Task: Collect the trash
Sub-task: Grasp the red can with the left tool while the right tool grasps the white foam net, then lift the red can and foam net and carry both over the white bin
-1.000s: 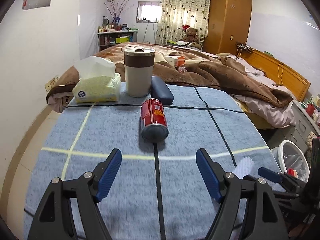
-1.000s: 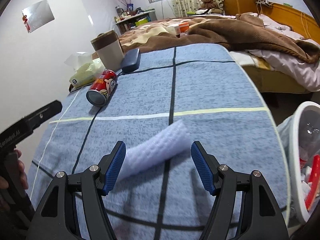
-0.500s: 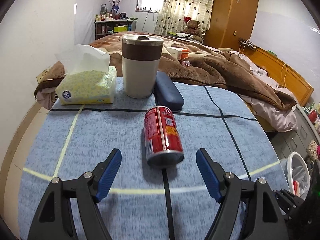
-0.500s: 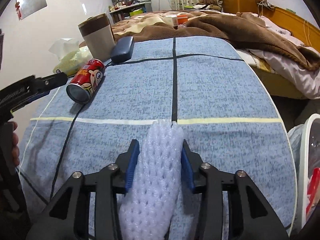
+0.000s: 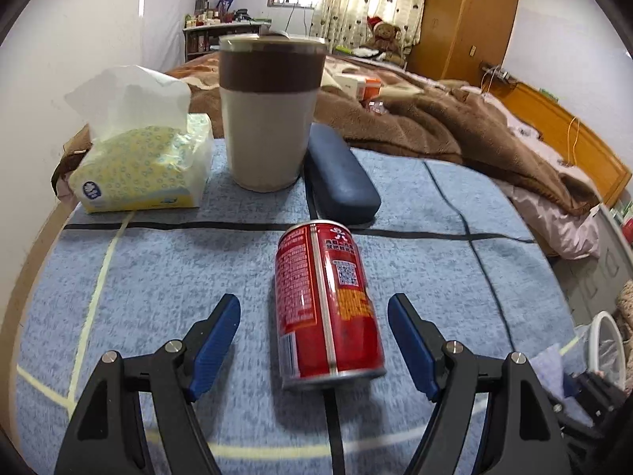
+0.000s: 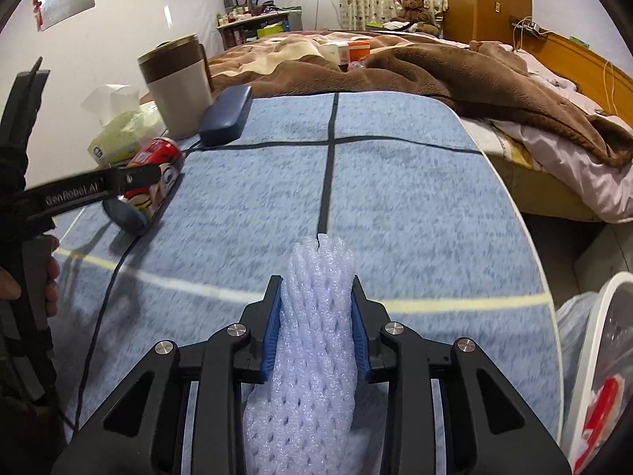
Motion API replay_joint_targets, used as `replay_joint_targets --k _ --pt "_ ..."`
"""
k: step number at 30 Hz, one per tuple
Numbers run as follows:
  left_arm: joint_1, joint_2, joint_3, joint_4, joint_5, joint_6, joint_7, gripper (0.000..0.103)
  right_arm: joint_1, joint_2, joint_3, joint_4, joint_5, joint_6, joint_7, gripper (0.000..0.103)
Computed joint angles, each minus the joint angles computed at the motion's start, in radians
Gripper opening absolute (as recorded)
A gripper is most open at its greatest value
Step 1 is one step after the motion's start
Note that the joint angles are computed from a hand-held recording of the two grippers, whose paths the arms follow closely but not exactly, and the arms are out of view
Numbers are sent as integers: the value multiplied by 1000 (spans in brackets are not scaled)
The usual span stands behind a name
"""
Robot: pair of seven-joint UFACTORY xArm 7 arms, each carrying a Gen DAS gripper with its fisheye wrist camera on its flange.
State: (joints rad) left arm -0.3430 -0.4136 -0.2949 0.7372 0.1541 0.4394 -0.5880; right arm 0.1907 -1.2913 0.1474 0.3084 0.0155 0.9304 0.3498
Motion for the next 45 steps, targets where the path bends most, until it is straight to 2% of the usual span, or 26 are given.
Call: replay_joint_targets --k 3,6,8,19,23,36,45 --pt "9 29 -8 14 12 -1 -14 78 -6 18 -9 0 -8 -21 -13 32" --pt "-1 44 4 17 -2 -4 -14 69 -7 22 -19 -3 -6 -33 -22 32" --pt "-6 46 5 16 -1 -5 -9 57 -7 20 -26 -5 0 -35 -27 32" --pt "-17 -4 -15 -4 14 20 -43 56 -15 -21 -33 -7 11 -9 -36 32" --pt "-13 -42 -47 -11 39 41 -69 55 -23 -51 -35 -5 11 12 -37 32" --pt "-77 -148 -97 -36 9 94 -113 55 -53 -207 -55 -1 15 122 -53 32" --pt "-120 -184 -155 -5 9 98 -148 55 -117 -327 -99 23 -5 212 -89 32"
